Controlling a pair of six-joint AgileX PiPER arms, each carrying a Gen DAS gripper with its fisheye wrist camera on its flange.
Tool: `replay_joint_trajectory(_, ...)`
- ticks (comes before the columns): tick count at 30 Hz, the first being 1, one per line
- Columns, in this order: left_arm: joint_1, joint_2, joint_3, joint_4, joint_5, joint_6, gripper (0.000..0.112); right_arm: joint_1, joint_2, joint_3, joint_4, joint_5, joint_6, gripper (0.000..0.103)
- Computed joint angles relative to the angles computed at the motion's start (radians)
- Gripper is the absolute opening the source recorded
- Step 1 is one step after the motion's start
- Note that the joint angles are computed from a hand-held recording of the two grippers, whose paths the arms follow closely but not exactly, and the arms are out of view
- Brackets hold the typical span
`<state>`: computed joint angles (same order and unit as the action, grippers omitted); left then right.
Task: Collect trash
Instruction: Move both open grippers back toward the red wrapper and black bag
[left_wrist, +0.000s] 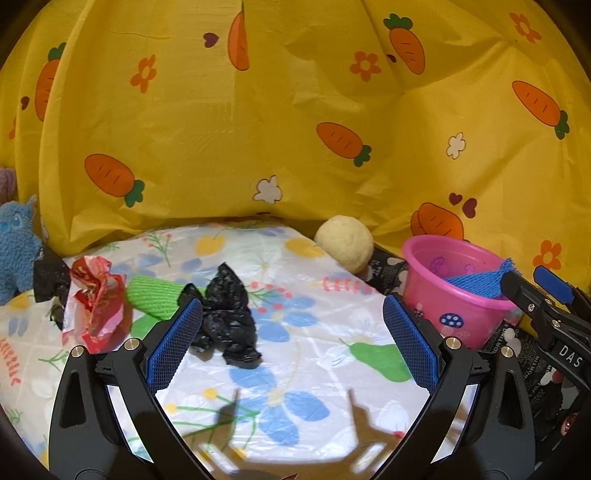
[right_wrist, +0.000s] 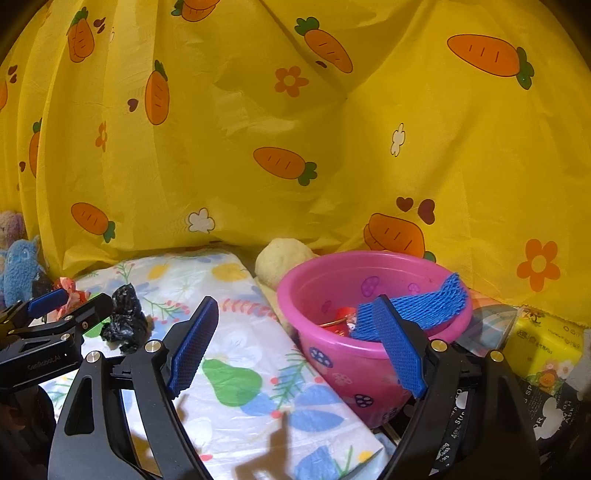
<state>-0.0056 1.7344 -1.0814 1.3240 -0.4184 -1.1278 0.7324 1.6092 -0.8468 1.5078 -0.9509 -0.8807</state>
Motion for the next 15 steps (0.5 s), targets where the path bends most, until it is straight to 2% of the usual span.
replay_joint_trajectory(8, 0.131, 0.031, -0.041, 0.006, 0.038, -0.017, 0.097, 0.029, 0.102, -0.126, -0.006, 0.080, -0.044, 0.083)
replay_joint_trajectory(15, 0.251, 0.112, -0.151, 0.099, 0.072, -0.132, 0.097, 0.039, 0.210, -0.284, -0.002, 0.171, -0.126, 0.083)
